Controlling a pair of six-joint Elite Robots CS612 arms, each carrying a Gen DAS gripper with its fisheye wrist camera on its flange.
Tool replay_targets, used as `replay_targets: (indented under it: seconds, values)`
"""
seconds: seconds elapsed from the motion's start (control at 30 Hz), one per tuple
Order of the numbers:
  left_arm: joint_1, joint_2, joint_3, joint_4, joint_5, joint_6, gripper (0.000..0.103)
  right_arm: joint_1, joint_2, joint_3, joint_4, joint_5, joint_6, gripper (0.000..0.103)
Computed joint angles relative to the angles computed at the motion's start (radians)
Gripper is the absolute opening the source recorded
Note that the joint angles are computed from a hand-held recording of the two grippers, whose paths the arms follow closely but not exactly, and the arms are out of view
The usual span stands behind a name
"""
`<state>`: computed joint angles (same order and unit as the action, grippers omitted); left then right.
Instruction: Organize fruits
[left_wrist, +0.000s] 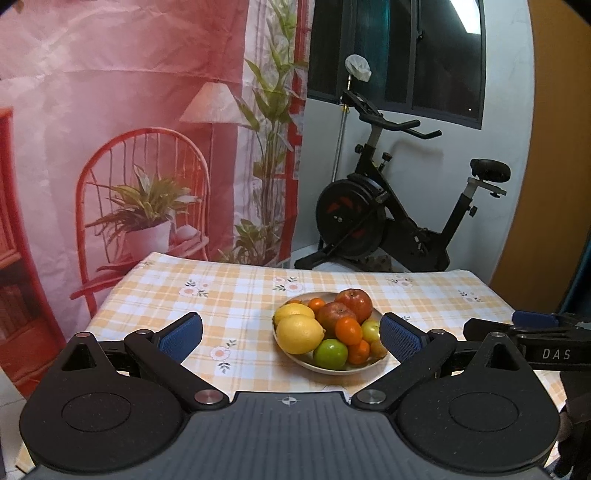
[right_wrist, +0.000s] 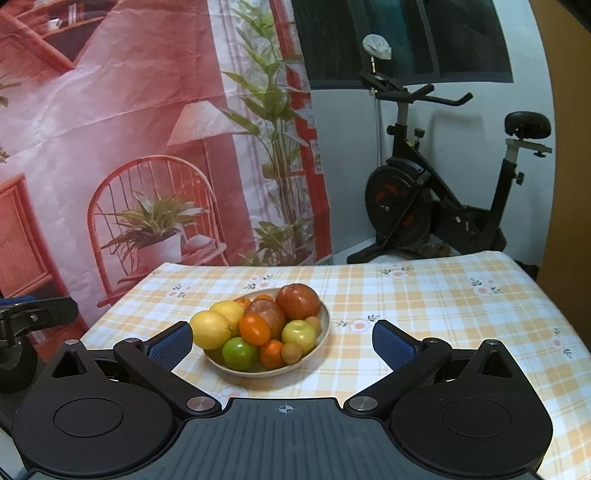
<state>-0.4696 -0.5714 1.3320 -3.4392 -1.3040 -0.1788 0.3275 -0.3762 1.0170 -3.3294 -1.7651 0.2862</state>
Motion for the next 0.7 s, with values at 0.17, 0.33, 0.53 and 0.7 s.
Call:
replay_targets:
  seconds: [0.17,0.33,0.53,0.7]
  values:
    - [-0.008,-0.013,0.023,-0.015,0.035,0.020,0.103,0.007,-0.020,0.026,0.006,-0.022,0.003,0.103]
    - [-0.012,-0.019,0.030,-0.028,0.044,0.030,0.103,0.011,-0.032,0.043,0.002,-0.037,-0.007,0.103]
    - [-0.013,-0.022,0.037,-0.034,0.044,0.032,0.103,0.017,-0.040,0.051,0.000,-0.059,-0.022,0.103]
    - [-0.011,-0.022,0.037,-0.029,0.041,0.025,0.103,0.017,-0.041,0.053,-0.002,-0.059,-0.023,0.103]
